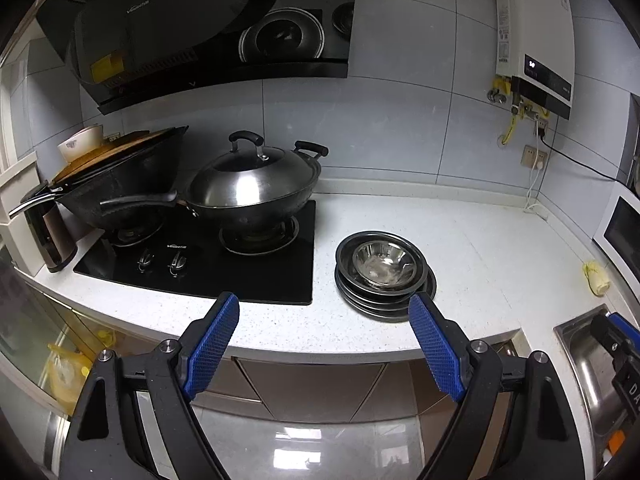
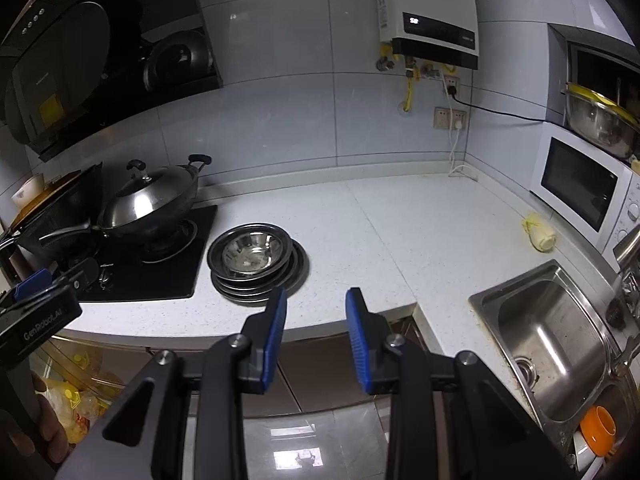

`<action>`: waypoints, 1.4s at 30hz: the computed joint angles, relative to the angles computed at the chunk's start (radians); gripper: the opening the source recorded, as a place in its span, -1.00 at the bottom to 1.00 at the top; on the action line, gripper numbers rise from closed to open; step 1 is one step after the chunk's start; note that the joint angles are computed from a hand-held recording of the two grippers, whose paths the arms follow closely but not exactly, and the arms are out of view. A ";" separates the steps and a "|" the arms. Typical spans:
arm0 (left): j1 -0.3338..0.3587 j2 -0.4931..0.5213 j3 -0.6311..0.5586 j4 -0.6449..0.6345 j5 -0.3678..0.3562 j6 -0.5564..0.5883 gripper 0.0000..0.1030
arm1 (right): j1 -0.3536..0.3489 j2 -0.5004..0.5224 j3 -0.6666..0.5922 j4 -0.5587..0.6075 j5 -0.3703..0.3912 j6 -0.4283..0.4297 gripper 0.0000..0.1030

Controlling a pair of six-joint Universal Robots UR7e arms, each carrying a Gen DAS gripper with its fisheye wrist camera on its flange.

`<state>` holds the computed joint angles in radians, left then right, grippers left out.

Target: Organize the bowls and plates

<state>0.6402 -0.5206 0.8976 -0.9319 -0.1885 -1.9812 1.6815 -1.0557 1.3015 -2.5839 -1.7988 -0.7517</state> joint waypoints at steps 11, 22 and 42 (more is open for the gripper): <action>0.000 0.061 -0.098 0.092 -0.013 -0.011 0.62 | -0.019 0.004 -0.021 0.009 -0.006 0.009 -0.43; -0.005 0.108 -0.192 0.219 -0.017 -0.085 0.75 | -0.026 0.003 -0.032 0.014 -0.006 0.011 -0.43; -0.015 0.077 -0.143 0.150 -0.023 -0.050 0.97 | -0.024 0.001 -0.054 0.061 -0.021 0.025 -0.43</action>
